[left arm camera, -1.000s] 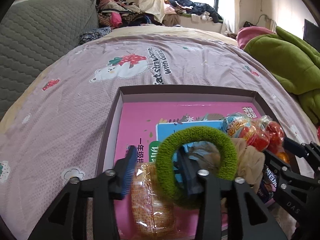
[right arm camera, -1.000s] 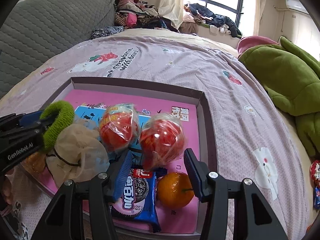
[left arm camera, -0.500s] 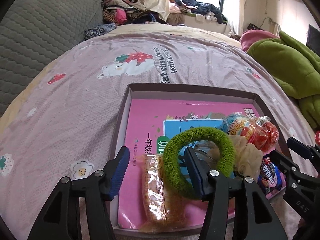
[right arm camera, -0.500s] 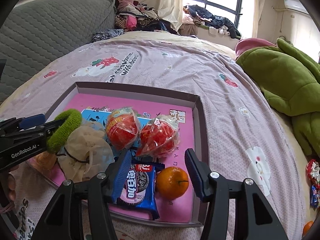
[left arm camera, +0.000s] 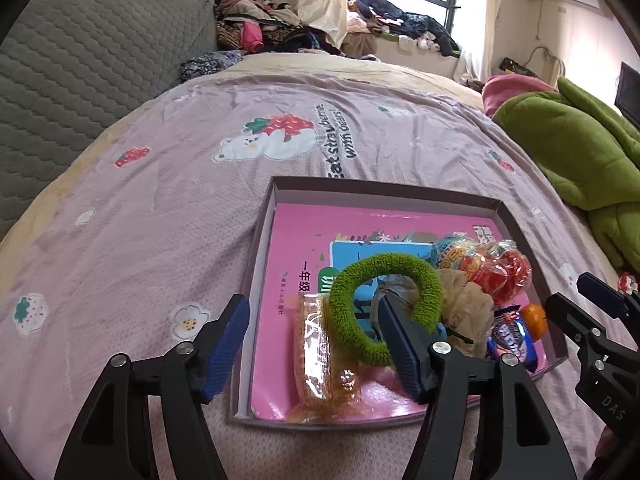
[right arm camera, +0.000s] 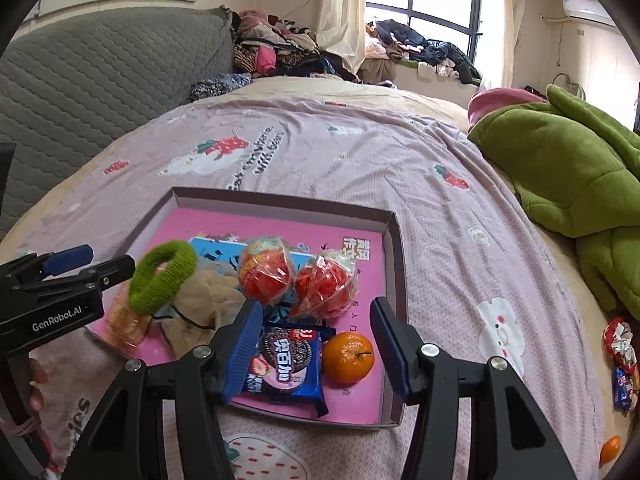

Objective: Organize objects

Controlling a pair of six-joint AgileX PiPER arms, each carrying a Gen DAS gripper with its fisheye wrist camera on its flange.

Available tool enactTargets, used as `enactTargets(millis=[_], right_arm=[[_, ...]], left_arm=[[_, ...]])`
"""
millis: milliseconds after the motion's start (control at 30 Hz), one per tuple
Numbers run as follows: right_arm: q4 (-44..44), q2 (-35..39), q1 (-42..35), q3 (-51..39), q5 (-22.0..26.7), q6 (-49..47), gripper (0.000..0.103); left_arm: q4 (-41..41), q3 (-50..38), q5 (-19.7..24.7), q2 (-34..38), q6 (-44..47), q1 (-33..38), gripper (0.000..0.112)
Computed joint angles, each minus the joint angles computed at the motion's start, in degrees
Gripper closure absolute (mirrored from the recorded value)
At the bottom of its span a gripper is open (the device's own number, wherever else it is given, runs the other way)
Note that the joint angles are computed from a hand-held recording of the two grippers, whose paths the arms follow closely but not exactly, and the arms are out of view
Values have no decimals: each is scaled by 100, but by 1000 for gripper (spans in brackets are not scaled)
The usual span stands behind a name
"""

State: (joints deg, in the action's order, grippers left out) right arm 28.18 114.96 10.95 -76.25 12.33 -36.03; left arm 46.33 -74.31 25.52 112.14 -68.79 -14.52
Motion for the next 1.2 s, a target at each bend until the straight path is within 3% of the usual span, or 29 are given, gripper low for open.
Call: enactTargets(millis=[267,967,1200], right_arm=[[904,-665,-2,484,-17,-765,43],[1047,-2468,-108,1639,30,-873,39],[2156,-2999,-325,2176,160,-1989,39]], left_arm=[[45,291,343,-528,-46,-277,37],[659,1097,1268,-2075,-850,-1393,37],[937,1363,1788,-2394,-1355,-1896,37]])
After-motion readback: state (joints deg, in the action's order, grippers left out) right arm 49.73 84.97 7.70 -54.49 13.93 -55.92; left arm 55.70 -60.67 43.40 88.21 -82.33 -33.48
